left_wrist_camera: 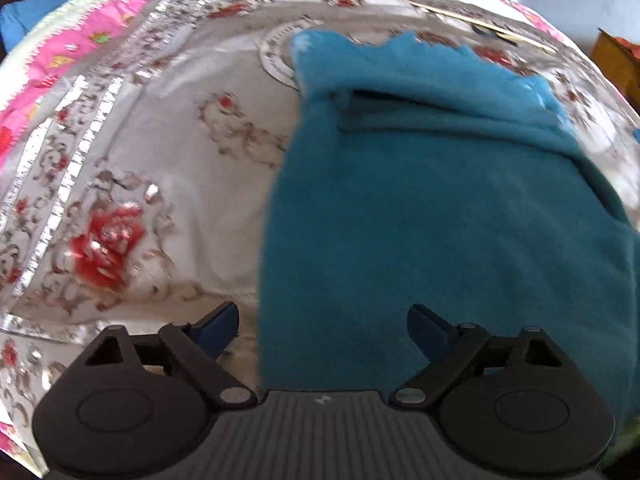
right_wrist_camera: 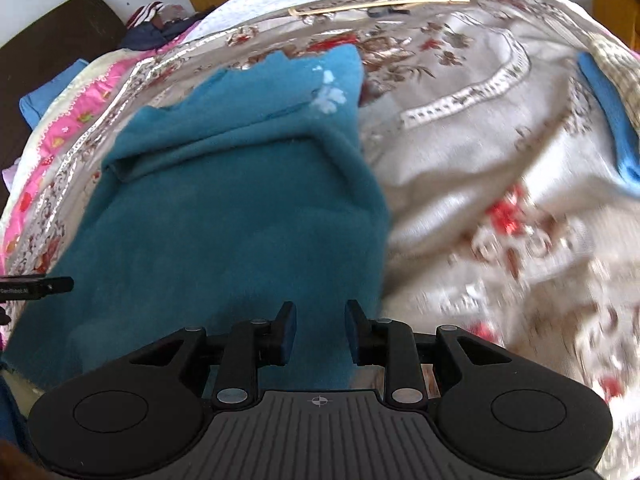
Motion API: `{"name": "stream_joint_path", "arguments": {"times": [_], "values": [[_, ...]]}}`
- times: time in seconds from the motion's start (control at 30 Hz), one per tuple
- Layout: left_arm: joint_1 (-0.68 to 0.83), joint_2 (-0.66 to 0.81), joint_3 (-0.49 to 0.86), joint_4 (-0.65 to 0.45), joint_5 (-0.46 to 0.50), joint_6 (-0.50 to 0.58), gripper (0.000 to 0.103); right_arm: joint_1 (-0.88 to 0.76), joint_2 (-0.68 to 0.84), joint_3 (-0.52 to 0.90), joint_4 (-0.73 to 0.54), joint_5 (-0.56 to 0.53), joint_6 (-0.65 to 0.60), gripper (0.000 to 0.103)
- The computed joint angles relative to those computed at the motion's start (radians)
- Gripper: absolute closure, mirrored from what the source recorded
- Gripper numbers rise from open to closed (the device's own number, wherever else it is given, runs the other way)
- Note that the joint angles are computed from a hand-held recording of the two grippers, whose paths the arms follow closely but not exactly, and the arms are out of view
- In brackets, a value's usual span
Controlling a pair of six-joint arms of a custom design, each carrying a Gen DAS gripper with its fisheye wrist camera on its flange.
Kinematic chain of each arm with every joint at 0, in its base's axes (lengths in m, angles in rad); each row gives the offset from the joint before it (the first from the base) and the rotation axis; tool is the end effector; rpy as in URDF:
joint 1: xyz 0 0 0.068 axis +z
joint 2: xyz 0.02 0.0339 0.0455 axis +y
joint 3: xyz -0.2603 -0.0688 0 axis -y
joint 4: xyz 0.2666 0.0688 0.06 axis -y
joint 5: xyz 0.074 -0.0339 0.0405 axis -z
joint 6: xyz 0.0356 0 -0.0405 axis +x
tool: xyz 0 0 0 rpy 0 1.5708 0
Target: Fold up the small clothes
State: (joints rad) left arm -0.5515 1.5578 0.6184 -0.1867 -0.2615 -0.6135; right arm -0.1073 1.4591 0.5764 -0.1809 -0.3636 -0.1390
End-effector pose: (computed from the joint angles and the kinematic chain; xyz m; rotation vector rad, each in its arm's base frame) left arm 0.2340 -0.1331 0.0961 -0.1596 2.6259 -0.0383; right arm 0.2586 -0.0151 0.1106 -0.1632 2.5682 0.3871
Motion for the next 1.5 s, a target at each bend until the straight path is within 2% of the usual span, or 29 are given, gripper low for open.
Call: {"name": "stream_joint_path", "arguments": {"times": [0.17,0.27,0.5,0.57,0.73,0.8,0.93,0.97,1.0,1.07,1.1,1.2,1.27,1.4,1.5], "values": [[-0.04,-0.008,0.001,-0.015,-0.006,-0.022,0.004,-0.04,-0.066,-0.044,-0.046,0.022,0.001,0.071],[-0.055,-0.013,0.001,-0.028,-0.012,-0.03,0.004,-0.064,-0.032,-0.025,-0.12,-0.041,-0.002,0.071],[-0.053,-0.064,0.003,-0.1,-0.001,-0.047,0.011,-0.072,0.032,0.012,-0.2,-0.123,0.009,0.071],[-0.05,-0.057,0.006,-0.104,0.004,-0.047,0.013,-0.075,0.031,0.004,-0.19,-0.133,0.008,0.071],[-0.039,-0.068,0.028,-0.155,0.026,-0.035,0.027,-0.102,0.05,0.006,-0.199,-0.196,0.003,0.075],[-0.034,-0.076,0.037,-0.191,0.03,-0.035,0.038,-0.122,0.069,0.017,-0.217,-0.235,-0.003,0.078],[-0.034,-0.085,0.049,-0.228,0.061,-0.035,0.05,-0.134,0.09,0.023,-0.212,-0.307,0.006,0.083],[-0.028,-0.09,0.046,-0.221,0.08,-0.034,0.059,-0.136,0.09,0.02,-0.202,-0.328,0.013,0.085],[-0.018,-0.092,0.041,-0.209,0.104,-0.04,0.068,-0.139,0.084,0.013,-0.19,-0.351,0.028,0.086],[0.014,-0.105,0.019,-0.153,0.166,-0.057,0.077,-0.156,0.092,0.011,-0.146,-0.428,0.074,0.088],[0.034,-0.113,0.006,-0.118,0.198,-0.068,0.078,-0.158,0.093,0.008,-0.105,-0.465,0.111,0.09],[0.101,-0.146,-0.042,0.03,0.294,-0.099,0.08,-0.128,0.087,0.003,0.065,-0.532,0.261,0.092],[0.129,-0.147,-0.041,0.093,0.317,-0.113,0.08,-0.099,0.104,0.016,0.196,-0.563,0.371,0.092],[0.194,-0.125,-0.02,0.234,0.331,-0.115,0.081,-0.031,0.156,0.083,0.424,-0.545,0.548,0.092],[0.262,-0.055,0.034,0.329,0.361,-0.123,0.081,0.008,0.227,0.172,0.537,-0.49,0.65,0.092]]}}
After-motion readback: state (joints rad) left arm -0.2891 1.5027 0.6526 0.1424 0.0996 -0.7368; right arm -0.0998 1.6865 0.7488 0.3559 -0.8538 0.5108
